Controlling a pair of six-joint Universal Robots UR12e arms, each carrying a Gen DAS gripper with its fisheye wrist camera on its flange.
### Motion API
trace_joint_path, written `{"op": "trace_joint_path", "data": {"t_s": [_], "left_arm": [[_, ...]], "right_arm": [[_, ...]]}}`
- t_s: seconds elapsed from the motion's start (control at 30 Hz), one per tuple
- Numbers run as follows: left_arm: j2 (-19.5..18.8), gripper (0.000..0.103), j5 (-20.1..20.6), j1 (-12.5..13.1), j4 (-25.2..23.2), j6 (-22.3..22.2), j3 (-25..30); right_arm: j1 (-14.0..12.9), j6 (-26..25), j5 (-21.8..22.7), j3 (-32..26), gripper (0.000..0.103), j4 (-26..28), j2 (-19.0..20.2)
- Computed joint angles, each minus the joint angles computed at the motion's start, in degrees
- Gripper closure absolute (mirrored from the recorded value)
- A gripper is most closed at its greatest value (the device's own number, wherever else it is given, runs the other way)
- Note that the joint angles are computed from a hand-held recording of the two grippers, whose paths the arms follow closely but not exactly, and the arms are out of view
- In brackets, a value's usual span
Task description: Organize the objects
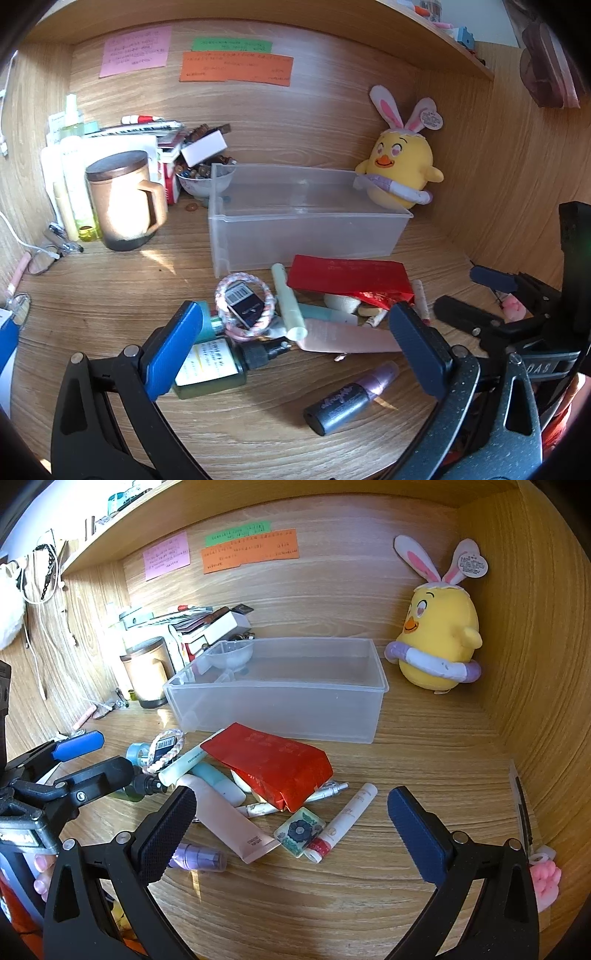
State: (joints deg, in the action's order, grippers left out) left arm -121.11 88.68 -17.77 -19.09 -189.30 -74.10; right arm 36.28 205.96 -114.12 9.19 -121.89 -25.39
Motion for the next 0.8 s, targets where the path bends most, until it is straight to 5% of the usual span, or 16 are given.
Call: {"op": "trace_joint_path", "data": {"t_s": [0.27,0.4,0.5,0.8], "left_arm": [[0.62,0.0,4.79,0.42,-1.16,0.54,-0.92],[0.61,0.017,6.23,0.64,-4.32,1.71,-0.78],[0.74,0.017,5.63,1.28,-7.19,0.92,-0.87],[0.43,0.017,4.88,1.9,-9.37,-0.71,-1.36]], "right_arm": [[-0.66,3.64,-0.77,8.98,0.011,-3.68,-4.6],[-1.24,6.5,-0.19,13.08,0.019,-4.14,-6.69],[-1.78,8.54,1.07,15.49,0.025,-3.77,-7.87],[-2.5,11.66,3.84,15.23,0.04,-0.07,-7.31]]}}
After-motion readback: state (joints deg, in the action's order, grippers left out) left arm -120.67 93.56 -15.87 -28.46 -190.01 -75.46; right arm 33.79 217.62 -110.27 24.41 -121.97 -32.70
